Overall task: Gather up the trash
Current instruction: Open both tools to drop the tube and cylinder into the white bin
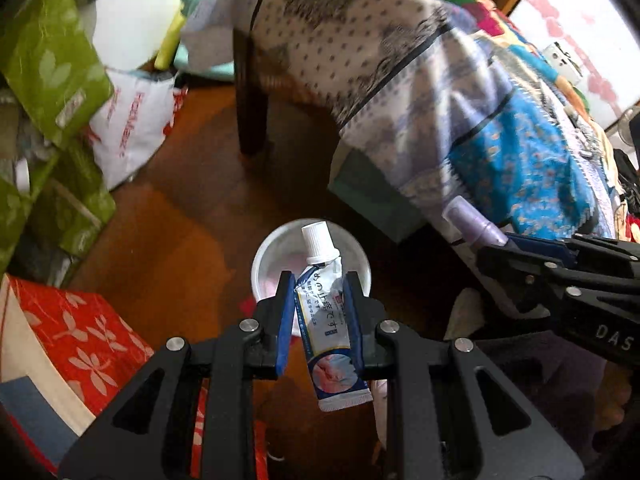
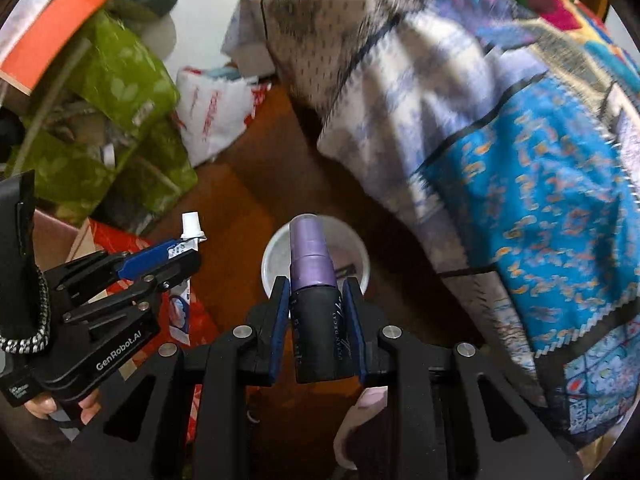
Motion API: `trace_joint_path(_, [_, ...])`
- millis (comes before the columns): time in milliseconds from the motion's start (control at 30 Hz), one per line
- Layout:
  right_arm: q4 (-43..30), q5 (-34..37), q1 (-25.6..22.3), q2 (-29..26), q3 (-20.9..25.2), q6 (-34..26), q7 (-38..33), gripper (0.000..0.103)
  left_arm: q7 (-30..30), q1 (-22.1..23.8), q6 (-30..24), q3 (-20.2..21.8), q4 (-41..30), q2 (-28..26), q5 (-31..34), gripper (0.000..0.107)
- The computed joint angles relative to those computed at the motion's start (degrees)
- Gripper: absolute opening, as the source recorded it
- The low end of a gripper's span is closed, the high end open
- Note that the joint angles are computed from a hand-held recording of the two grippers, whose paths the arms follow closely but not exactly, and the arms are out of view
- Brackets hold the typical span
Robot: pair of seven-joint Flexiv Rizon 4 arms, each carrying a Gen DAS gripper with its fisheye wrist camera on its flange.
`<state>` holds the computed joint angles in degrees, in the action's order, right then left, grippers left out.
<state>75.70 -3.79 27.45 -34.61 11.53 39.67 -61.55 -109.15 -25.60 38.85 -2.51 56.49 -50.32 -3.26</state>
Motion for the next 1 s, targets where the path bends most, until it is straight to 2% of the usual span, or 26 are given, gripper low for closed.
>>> trace_joint_path(200, [-8.3, 3.1, -0.5, -5.9, 1.4, -5.1, -2.4, 0.025, -1.0, 0.7, -1.4, -0.4, -1.4, -1.5, -1.4, 0.023])
trace_joint_path(333, [-13.5, 6.2, -0.8, -9.1, 1.9, -9.1, -2.8, 0.032, -0.9, 1.1, -3.1, -0.7, -4.2, -3.3, -2.3, 0.023])
trace_joint_path(400, [-14.6, 6.5, -0.6, -9.7, 1.4, -10.1, -2.6, 0.033, -0.7, 1.4, -3.7, -0.9, -5.6, -4.4, -2.7, 0.023])
trace_joint_path(633, [-12.5, 3.8, 0.3, -7.9, -0.6, -9.2, -3.1, 0.033, -0.2, 1.3, -7.9, -0.8, -12.2, -8.4, -3.5, 0.023])
trace_joint_path(767, [-10.9, 3.4, -0.1, -6.5, -0.6, -8.2, -3.0, 0.033, -0.3, 1.3, -11.2, -0.8, -15.7, -10.2, -3.9, 0.037])
trace_joint_path(1000, [-8.0, 0.9, 0.4, -4.3, -1.1, -6.5, -3.1, 0.033, 0.3, 0.5, -9.3, -0.3, -12.7, -7.4, -2.3, 0.037])
